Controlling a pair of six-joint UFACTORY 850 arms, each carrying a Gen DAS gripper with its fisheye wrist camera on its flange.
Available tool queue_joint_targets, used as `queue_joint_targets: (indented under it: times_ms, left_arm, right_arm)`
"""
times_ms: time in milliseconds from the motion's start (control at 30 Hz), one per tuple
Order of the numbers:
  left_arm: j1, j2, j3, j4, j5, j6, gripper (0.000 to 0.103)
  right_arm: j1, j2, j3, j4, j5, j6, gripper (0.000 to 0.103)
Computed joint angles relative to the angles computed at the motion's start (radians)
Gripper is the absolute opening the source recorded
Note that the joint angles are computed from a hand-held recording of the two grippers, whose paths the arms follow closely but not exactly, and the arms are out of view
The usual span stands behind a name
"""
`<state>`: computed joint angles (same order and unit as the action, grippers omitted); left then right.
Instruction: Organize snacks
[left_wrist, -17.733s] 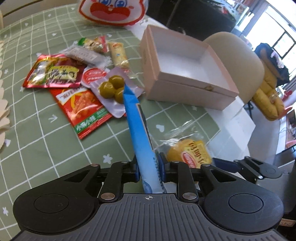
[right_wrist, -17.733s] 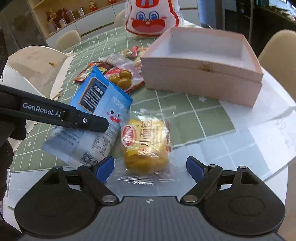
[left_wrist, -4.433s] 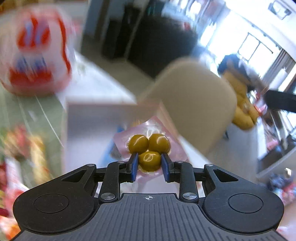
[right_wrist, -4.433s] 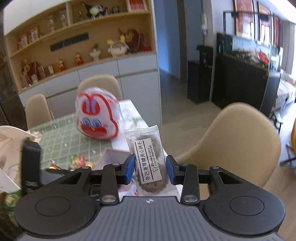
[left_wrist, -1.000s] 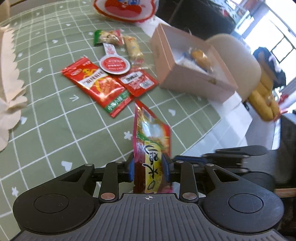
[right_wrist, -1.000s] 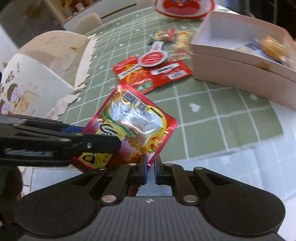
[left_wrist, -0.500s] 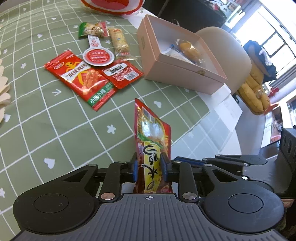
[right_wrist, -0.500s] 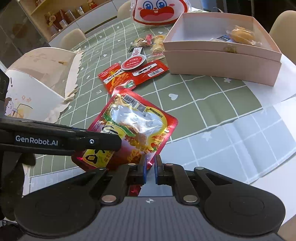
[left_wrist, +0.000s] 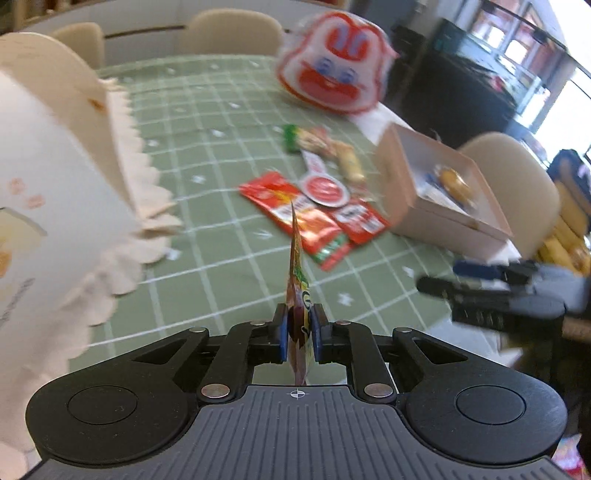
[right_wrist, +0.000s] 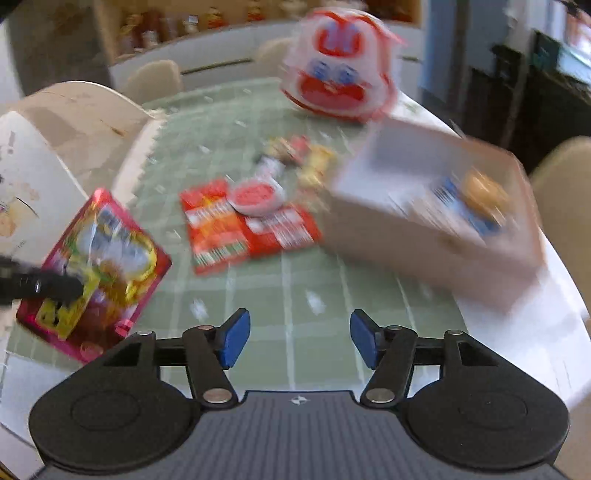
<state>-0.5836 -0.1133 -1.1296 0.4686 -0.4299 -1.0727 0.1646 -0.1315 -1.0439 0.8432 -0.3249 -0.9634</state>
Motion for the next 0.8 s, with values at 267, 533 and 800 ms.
queue_joint_targets:
  times_ms: [267,533,800]
  left_arm:
    - [-0.022,0.006,0.03,0.15,-0.096,-0.255,0.017]
    - [-0.034,0.0,0.031,0.21,-0.13,-0.394,0.017]
    - [-0.047,0.008,0.043,0.228,-0.153,-0.487,0.017]
  right_arm:
    - [0.079,-0.234,-0.3,-0.059,-0.088,-0.016,0.067]
    - [0.1,-0.537,-0.718,-0.324,-0.173,0.348,0.067]
    - [0.123,-0.921,-1.315,-0.636,-0.419,0.694,0.071]
